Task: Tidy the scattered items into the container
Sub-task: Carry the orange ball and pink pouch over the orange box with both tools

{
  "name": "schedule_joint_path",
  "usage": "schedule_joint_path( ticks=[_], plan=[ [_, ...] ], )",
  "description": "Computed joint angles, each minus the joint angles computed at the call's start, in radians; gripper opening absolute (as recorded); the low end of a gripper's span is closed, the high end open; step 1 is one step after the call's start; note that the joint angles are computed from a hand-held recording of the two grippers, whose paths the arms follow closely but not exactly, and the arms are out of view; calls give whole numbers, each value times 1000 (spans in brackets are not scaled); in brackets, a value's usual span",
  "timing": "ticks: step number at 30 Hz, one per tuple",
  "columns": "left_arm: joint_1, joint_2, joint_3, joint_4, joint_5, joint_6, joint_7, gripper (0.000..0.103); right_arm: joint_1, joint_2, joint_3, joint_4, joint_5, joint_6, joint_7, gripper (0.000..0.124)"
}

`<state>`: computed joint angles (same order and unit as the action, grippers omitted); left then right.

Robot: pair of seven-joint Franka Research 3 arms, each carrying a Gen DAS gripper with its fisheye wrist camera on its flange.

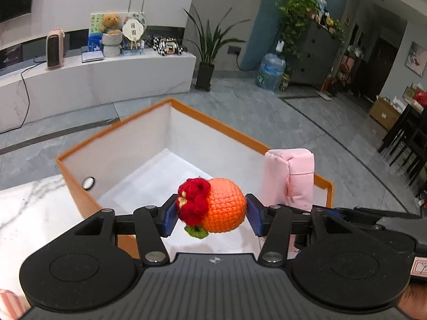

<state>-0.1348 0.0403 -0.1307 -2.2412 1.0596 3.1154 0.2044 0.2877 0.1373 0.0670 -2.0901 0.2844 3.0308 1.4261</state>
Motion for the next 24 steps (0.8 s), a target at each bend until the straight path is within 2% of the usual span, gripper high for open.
schedule_joint_path(
  ticks=[5, 10, 16, 22, 23, 24],
  plan=[
    [-15, 24, -13, 0, -109, -44, 122, 61, -21, -2, 5, 3, 19, -35, -52, 36],
    [-36, 19, -19, -5, -146, -110, 181, 60, 25, 2, -53, -3, -139, -19, 50, 37],
    [-49, 16, -25, 7, -106, -154, 144, 61, 9, 7, -42, -4, -143, -2, 61, 39],
    [-49, 29, -23, 23, -79, -149, 107, 63, 8, 9, -43, -4, -145, 12, 64, 41],
    [-48, 30, -19, 24, -72, -139, 89, 65, 8, 7, -44, -7, -144, 21, 68, 44],
    [-50, 28, -14, 25, -53, -136, 61, 71, 9, 6, -45, -10, -144, 30, 71, 45]
  ],
)
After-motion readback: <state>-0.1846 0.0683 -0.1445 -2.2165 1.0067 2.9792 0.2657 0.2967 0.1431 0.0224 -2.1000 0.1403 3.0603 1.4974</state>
